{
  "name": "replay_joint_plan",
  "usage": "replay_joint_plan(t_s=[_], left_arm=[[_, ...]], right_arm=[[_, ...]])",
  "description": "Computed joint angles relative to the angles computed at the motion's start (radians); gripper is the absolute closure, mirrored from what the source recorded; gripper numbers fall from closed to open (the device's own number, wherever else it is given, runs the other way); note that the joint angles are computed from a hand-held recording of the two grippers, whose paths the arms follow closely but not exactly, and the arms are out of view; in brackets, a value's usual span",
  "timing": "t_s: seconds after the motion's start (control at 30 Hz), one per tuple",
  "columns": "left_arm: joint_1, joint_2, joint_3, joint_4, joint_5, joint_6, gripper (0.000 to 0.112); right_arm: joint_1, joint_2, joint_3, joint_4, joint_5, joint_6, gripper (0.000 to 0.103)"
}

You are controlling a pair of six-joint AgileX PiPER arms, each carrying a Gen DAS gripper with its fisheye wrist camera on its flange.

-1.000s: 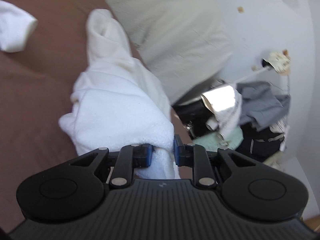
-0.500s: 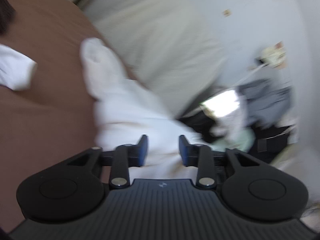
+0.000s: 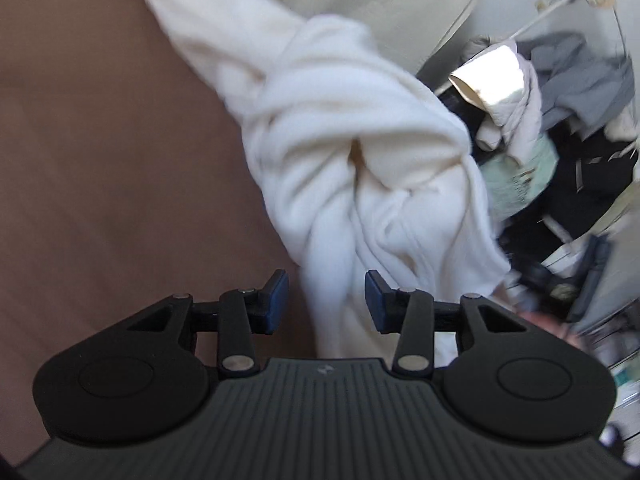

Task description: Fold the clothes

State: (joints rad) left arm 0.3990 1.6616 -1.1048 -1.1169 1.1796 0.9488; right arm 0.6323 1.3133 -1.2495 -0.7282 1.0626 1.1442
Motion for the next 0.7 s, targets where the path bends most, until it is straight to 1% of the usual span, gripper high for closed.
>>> replay_joint_plan(t_s=[0.03,0.07,0.1,0.17,0.2,0.23,0.27,0.3,0.33,0.4,0.43,0.47,0.5,0.53,0.57,0.6,0.63,0.67,0.7], left_arm=[[-0.020,-0.002,0.019,-0.003,-0.029,0.009,0.070],[-0.047,-0.014,0.043,0.001,-0.080,0.026,0.068],[-0.064,-0.014,0.056,-0.008,-0.112,0.028,0.068],[-0.081,0.005,0.064,-0.052,-0.140,0.008,0.066],[-0.089,0.014,0.068,-0.075,-0.153,-0.001,0.064],[-0.096,0.029,0.060,-0.087,-0.156,-0.026,0.064],[-0.096,0.046,0.037,-0.081,-0.143,-0.056,0.067],[-0.096,0.053,0.013,-0.055,-0.137,-0.071,0.078],[-0.101,0.045,-0.004,-0.017,-0.156,-0.077,0.102],[-0.111,-0.009,-0.005,0.052,-0.240,-0.048,0.103],[-0.121,-0.041,-0.011,0.105,-0.283,-0.070,0.103],[-0.131,-0.068,-0.031,0.180,-0.311,-0.129,0.103],[-0.145,-0.092,-0.056,0.270,-0.333,-0.201,0.103],[-0.156,-0.114,-0.075,0.345,-0.353,-0.253,0.103],[-0.146,-0.130,-0.091,0.379,-0.349,-0.285,0.103],[-0.112,-0.146,-0.112,0.373,-0.316,-0.294,0.103],[-0.066,-0.164,-0.115,0.333,-0.295,-0.263,0.103],[-0.038,-0.189,-0.115,0.333,-0.301,-0.253,0.103],[-0.020,-0.218,-0.112,0.361,-0.332,-0.259,0.103]], right_arm=[[-0.044,-0.037,0.044,0.062,-0.059,0.018,0.088],[-0.093,-0.074,0.086,0.133,-0.119,0.025,0.088],[-0.141,-0.109,0.127,0.202,-0.175,0.019,0.088],[-0.170,-0.169,0.185,0.265,-0.232,0.010,0.087],[-0.178,-0.196,0.208,0.297,-0.250,0.005,0.083],[-0.183,-0.221,0.224,0.330,-0.254,0.014,0.080],[-0.179,-0.243,0.237,0.353,-0.250,0.029,0.071],[-0.143,-0.258,0.241,0.343,-0.221,0.071,0.070],[-0.105,-0.272,0.244,0.333,-0.190,0.114,0.070],[0.016,-0.289,0.254,0.257,-0.130,0.237,0.069],[0.065,-0.305,0.269,0.228,-0.126,0.283,0.069],[0.102,-0.325,0.291,0.213,-0.150,0.316,0.066],[0.134,-0.341,0.313,0.197,-0.179,0.341,0.061],[0.144,-0.343,0.331,0.194,-0.228,0.329,0.056],[0.151,-0.344,0.349,0.193,-0.278,0.314,0.048],[0.156,-0.337,0.362,0.197,-0.318,0.293,0.043],[0.158,-0.307,0.357,0.217,-0.319,0.254,0.043],[0.168,-0.276,0.352,0.220,-0.312,0.236,0.043],[0.191,-0.247,0.345,0.191,-0.288,0.258,0.043]])
